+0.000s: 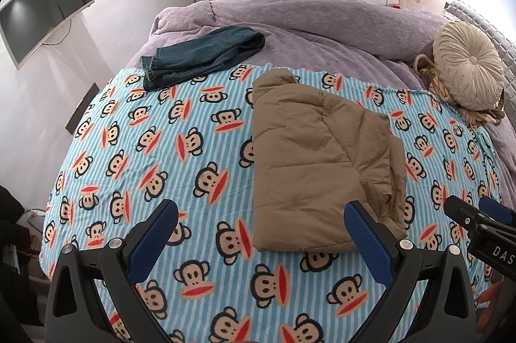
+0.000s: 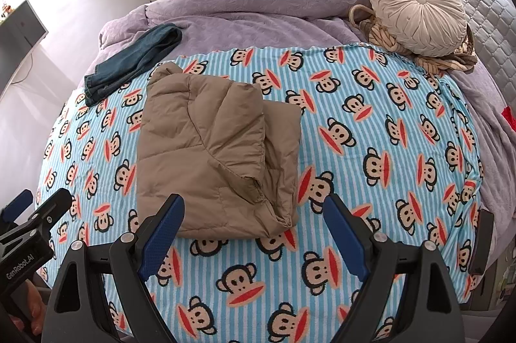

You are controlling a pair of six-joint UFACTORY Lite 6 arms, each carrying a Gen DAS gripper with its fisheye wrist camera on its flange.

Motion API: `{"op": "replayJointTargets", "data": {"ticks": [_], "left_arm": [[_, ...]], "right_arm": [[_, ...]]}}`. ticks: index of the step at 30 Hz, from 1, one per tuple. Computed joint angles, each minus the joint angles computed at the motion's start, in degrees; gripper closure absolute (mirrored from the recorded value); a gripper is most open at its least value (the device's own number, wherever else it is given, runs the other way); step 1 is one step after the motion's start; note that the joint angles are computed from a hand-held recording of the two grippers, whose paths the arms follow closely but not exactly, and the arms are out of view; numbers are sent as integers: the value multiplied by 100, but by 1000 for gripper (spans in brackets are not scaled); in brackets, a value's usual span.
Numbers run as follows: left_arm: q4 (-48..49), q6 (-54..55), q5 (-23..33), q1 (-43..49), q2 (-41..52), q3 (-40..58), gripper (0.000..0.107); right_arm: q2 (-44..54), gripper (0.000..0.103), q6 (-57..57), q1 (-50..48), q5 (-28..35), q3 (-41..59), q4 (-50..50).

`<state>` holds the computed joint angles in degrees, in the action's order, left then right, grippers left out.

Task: Fold large clothes

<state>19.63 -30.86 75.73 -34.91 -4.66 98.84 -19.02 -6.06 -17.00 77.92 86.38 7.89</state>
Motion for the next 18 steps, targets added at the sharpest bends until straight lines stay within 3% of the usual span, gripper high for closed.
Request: {"op": "replayJointTargets", "data": {"ticks": [18], "left_arm": [[-320, 201, -178, 255, -41, -22, 4]], "right_arm": [[-79, 13, 128, 185, -27, -162, -90]]}}
